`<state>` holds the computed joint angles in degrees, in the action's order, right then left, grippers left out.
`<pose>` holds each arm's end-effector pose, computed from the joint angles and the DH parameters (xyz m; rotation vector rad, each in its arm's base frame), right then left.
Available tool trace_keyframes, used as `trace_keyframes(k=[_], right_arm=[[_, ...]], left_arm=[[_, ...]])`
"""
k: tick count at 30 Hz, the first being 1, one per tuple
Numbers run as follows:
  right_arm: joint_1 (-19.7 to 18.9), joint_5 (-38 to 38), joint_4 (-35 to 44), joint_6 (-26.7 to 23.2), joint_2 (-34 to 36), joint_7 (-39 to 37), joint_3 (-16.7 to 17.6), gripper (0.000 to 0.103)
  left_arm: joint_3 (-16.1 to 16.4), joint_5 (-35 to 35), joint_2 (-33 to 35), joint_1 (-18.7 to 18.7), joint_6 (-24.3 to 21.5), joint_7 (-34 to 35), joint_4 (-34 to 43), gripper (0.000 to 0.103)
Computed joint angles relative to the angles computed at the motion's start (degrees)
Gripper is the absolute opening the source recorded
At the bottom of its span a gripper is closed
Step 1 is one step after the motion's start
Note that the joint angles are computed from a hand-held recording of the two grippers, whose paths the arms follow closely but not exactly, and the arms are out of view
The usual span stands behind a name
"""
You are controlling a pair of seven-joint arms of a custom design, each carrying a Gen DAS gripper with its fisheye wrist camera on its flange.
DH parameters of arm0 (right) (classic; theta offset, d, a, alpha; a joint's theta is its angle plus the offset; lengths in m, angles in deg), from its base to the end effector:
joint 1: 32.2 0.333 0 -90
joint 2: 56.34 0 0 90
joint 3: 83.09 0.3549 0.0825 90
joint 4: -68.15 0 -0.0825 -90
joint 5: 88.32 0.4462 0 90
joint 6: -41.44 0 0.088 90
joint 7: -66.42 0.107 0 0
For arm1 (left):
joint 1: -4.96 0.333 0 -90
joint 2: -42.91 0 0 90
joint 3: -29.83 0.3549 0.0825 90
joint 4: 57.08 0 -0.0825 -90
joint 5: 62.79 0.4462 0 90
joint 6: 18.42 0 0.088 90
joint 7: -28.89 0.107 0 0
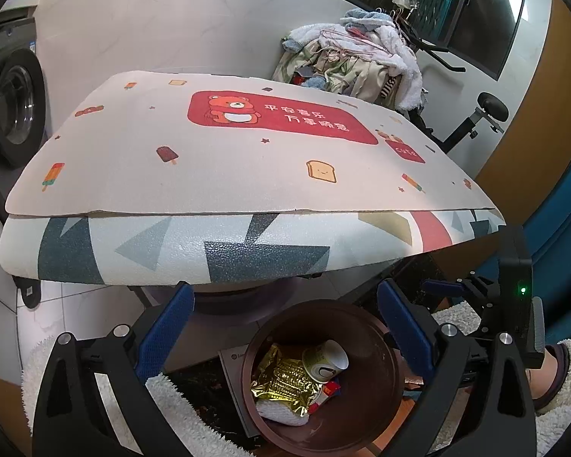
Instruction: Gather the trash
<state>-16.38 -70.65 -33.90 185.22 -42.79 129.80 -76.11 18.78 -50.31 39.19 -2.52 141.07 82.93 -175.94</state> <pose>0.6757 0.2740 0.4883 -2.3326 1.1599 -0.2317 0.5990 -0.2137 0.5608 -1.9487 1.7169 -0.9334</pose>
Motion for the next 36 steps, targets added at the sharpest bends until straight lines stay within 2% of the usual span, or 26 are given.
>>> trace_keyframes(k=[3, 7, 11, 17, 19, 23, 25, 26, 28, 30, 36], right_arm=[[0.11, -0.35, -0.18, 0.37, -0.14, 0.47, -0.11, 0.097], [0.64, -2.48, -0.68, 2.40, -0.78, 2.40, -0.68, 0.097], [0.40, -3.27, 0.20, 5.11, -1.69, 3.78, -0.92, 0.097], [-0.80, -1.77, 5.92, 5.14, -2.38, 5.99, -1.25, 0.097], [-0.72, -2.48, 7.69, 5.63, -2.72, 7.36, -1.54, 0.097], [-1.30, -1.33, 9.76, 7.41, -3.83, 6.71, -1.34, 0.097], [-1.34, -1.27, 10.31, 8.22, -4.32, 6.76, -1.44, 0.097], [-1.28, -1.53, 10.58, 8.76, -4.64, 7.20, -1.57, 0.097], [-1.35, -1.34, 10.91, 9.40, -4.98, 7.48, -1.62, 0.097], [-1.49, -0.65, 10.95, 10.11, -5.49, 7.25, -1.55, 0.097], [-1.45, -0.01, 10.65, 11.09, -6.56, 6.86, -1.62, 0.097]], left_arm=[[-0.10, 1.30, -0.12, 0.20, 0.29, -1.18, -0.11, 0.095], [-0.64, 7.19, -0.49, 1.00, -0.12, -5.99, 0.29, 0.095], [-1.21, 15.83, -0.56, 1.73, -2.74, -10.78, 2.89, 0.097], [-1.78, 29.80, -1.07, 2.57, -6.98, -20.57, 8.56, 0.097], [-1.75, 33.01, -1.34, 2.65, -6.95, -22.47, 10.02, 0.097], [-0.90, 32.24, -1.78, 2.54, -3.35, -19.46, 12.04, 0.097], [-1.21, 33.22, -2.09, 2.84, -3.41, -19.45, 12.85, 0.097], [-1.61, 34.34, -2.18, 2.95, -4.57, -19.79, 13.58, 0.097], [-3.06, 40.10, -1.86, 3.03, -9.85, -22.73, 15.86, 0.097], [-3.30, 42.93, -1.69, 2.41, -11.80, -23.12, 16.89, 0.097], [-2.39, 40.57, -1.92, 1.20, -12.30, -22.38, 17.50, 0.097]])
